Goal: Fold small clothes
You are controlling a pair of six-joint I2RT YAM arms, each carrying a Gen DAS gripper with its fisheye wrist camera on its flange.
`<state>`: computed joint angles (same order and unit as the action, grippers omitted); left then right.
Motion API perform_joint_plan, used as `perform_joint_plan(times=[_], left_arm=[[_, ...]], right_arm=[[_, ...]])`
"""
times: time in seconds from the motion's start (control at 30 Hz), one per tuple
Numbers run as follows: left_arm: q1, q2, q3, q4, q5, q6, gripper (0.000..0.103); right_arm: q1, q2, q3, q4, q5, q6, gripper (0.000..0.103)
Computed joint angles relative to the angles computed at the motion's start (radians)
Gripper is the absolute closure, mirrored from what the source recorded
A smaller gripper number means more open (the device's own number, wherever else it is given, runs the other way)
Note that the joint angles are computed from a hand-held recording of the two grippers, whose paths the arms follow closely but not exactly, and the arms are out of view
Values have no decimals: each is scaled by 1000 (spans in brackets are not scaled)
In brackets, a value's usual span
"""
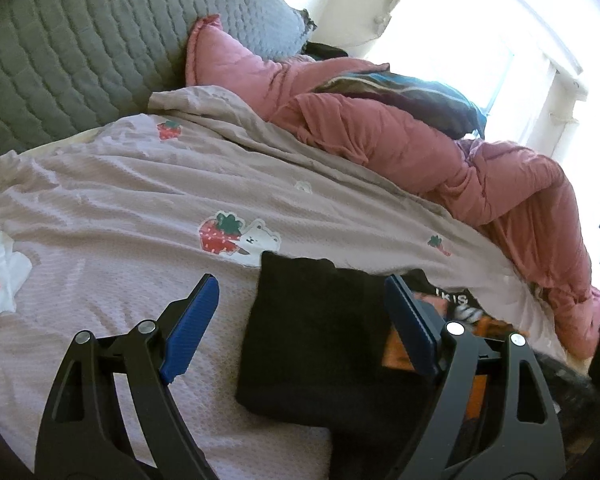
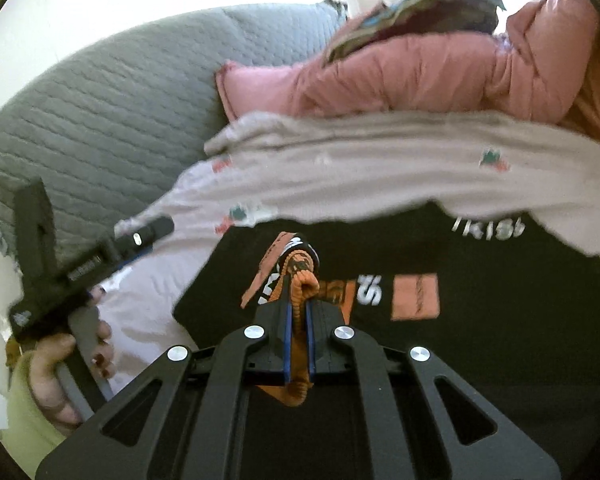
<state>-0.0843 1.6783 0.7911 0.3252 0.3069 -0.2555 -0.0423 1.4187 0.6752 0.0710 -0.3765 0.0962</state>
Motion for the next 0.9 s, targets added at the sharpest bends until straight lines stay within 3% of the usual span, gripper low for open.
perform_joint_plan(times=[0.57, 0.9], left_arm=[[8, 11, 3, 7, 4, 3, 26], [-54, 16, 22, -46, -52, 31, 26]], right_arm=[[-329, -130, 105, -160, -45, -131, 99], [-384, -132, 69, -143, 20, -183, 99]])
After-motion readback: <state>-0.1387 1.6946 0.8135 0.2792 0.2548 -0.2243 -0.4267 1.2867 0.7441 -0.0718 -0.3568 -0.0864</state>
